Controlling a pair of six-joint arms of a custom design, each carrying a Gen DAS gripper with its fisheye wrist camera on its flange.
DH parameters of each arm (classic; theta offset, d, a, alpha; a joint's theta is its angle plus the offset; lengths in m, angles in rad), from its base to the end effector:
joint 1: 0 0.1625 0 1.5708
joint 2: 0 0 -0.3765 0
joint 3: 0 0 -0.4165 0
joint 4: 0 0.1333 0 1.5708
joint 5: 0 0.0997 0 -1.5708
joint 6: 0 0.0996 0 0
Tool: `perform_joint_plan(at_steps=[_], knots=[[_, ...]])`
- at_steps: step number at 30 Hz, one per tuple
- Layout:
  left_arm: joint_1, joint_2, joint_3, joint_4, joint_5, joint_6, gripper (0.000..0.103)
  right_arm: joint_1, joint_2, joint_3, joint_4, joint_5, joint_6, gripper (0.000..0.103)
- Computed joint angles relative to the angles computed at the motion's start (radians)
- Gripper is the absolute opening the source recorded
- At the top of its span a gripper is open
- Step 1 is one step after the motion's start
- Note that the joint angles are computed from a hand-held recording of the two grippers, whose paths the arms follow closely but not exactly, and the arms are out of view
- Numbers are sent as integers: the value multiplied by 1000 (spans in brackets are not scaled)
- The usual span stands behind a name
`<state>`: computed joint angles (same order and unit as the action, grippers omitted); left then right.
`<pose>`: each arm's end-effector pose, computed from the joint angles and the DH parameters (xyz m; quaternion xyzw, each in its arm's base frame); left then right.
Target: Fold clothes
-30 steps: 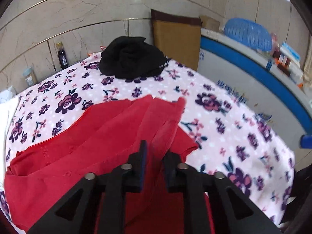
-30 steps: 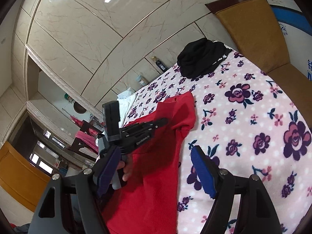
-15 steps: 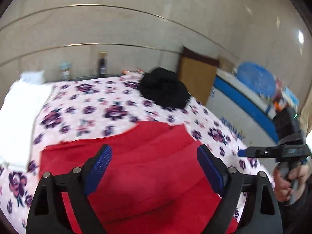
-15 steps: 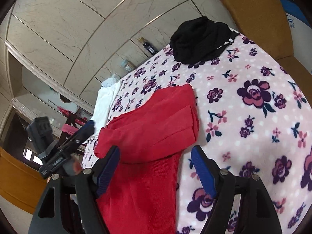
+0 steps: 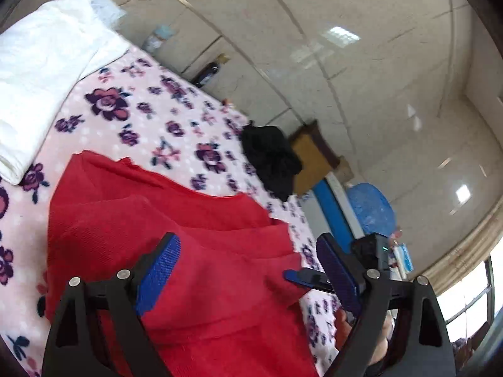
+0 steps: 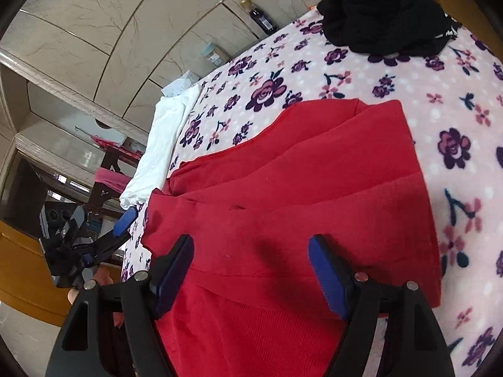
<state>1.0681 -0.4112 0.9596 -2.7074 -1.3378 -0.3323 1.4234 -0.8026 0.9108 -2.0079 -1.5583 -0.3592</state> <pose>-0.2664 -0.8090 0.0706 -0.0473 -0.9500 0.3083 0.0151 0.0153 -0.8133 0.3262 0.1053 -0.9809 0.1600 0.0351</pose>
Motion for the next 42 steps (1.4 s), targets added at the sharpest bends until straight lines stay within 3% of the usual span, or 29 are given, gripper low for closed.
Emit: perform_joint_plan(at_steps=[1, 2, 4, 5, 7, 9, 10, 11, 12, 13, 14, 17, 20, 22, 25, 31, 37, 42], knots=[[4, 9, -23, 66, 62, -9, 82, 4, 9, -3, -30, -48, 2, 75], [8, 21, -50, 134, 124, -20, 57, 10, 17, -2, -81, -120, 3, 63], [26, 11, -37, 144, 133, -13, 25, -7, 46, -56, -80, -147, 41, 38], [43, -6, -12, 121, 83, -23, 21, -24, 60, -97, -41, -111, 64, 33], [75, -34, 20, 89, -28, -79, 21, -50, 81, -159, 34, -40, 81, 32], [78, -64, 58, 66, -62, -113, 28, -56, 87, -179, 66, -16, 74, 32], [66, -88, 95, 34, -52, -107, 47, -55, 79, -174, 74, -5, 69, 34], [54, -112, 131, 3, -41, -101, 76, -54, 72, -169, 82, 5, 64, 38], [42, -141, 178, -39, -36, -92, 91, -53, 57, -154, 84, 24, 57, 41], [29, -174, 236, -92, -34, -80, 102, -56, 17, -102, 59, 66, 41, 51], [16, -209, 287, -109, -38, -61, 103, -60, -34, -31, 16, 106, 15, 65], [-26, -318, 412, -29, -35, 4, 103, -74, -181, 159, -43, 196, -108, 76], [-87, -403, 509, 157, 151, -45, 102, -80, -305, 303, -9, 169, -226, 78], [-120, -459, 596, 210, 225, -90, 102, -81, -412, 450, -99, 110, -287, 79], [-149, -553, 776, 106, 201, -97, 102, -92, -562, 638, -205, 37, -356, 79], [-191, -659, 996, 59, 128, -166, 102, -185, -806, 886, -201, 46, -463, 79], [-219, -680, 1046, 55, 91, -178, 102, -257, -855, 910, -96, 27, -404, 79], [-224, -644, 1026, 46, 61, -166, 102, -252, -859, 945, -112, -14, -425, 79]])
